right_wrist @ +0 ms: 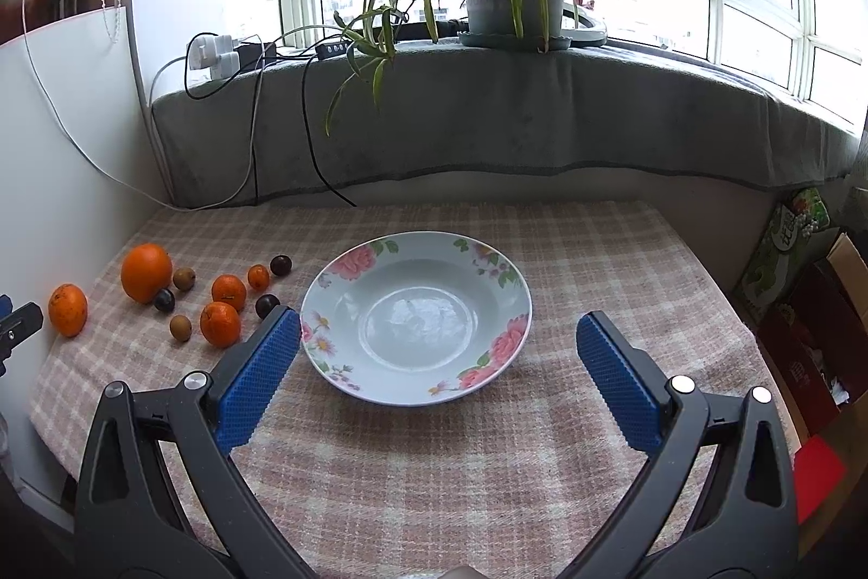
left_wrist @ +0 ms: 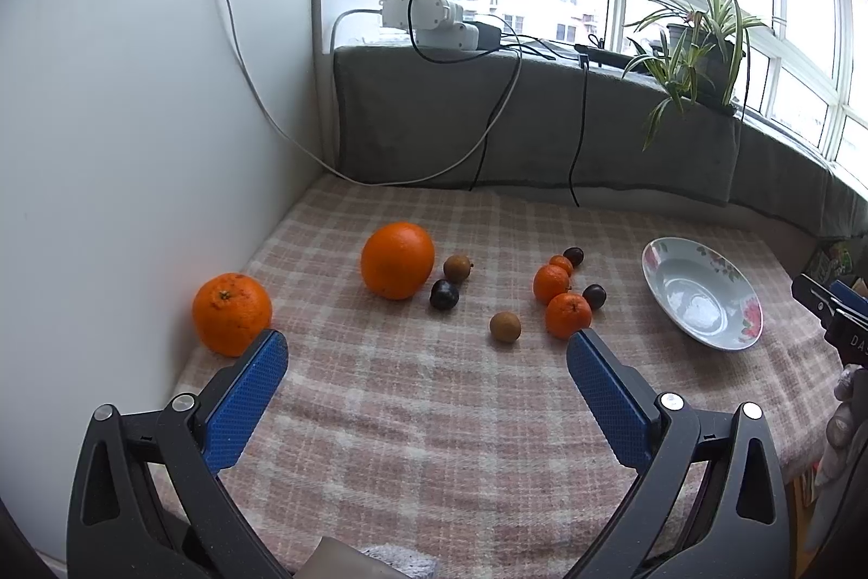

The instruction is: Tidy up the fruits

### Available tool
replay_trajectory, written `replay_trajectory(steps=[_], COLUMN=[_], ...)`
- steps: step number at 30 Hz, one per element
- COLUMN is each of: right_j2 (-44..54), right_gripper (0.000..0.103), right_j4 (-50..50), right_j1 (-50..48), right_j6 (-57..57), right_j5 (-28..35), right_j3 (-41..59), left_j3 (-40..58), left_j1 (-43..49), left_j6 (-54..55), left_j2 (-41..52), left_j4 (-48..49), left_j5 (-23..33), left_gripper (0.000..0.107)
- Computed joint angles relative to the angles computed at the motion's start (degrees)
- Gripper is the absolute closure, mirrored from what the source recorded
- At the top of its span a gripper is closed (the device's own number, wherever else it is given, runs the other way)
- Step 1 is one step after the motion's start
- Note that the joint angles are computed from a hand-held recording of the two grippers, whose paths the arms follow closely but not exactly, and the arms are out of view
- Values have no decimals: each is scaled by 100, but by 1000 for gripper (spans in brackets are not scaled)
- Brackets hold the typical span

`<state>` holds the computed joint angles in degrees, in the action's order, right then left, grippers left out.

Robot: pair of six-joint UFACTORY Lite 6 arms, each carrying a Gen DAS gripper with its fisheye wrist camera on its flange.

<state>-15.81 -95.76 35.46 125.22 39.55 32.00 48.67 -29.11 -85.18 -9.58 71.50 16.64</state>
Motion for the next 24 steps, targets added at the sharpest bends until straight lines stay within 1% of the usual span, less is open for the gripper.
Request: replay_trajectory(steps=[24], right_j2=[70], right_gripper=[0], right_j4=[13], right_j1=[88], right_j6=[46], right_j5=[35], right_j3=[29], left_j3=[21], left_j1=[-13], left_j6=[-34], left_j2=[23], left_j4=[20], left_j5=[8], left_gripper=[5])
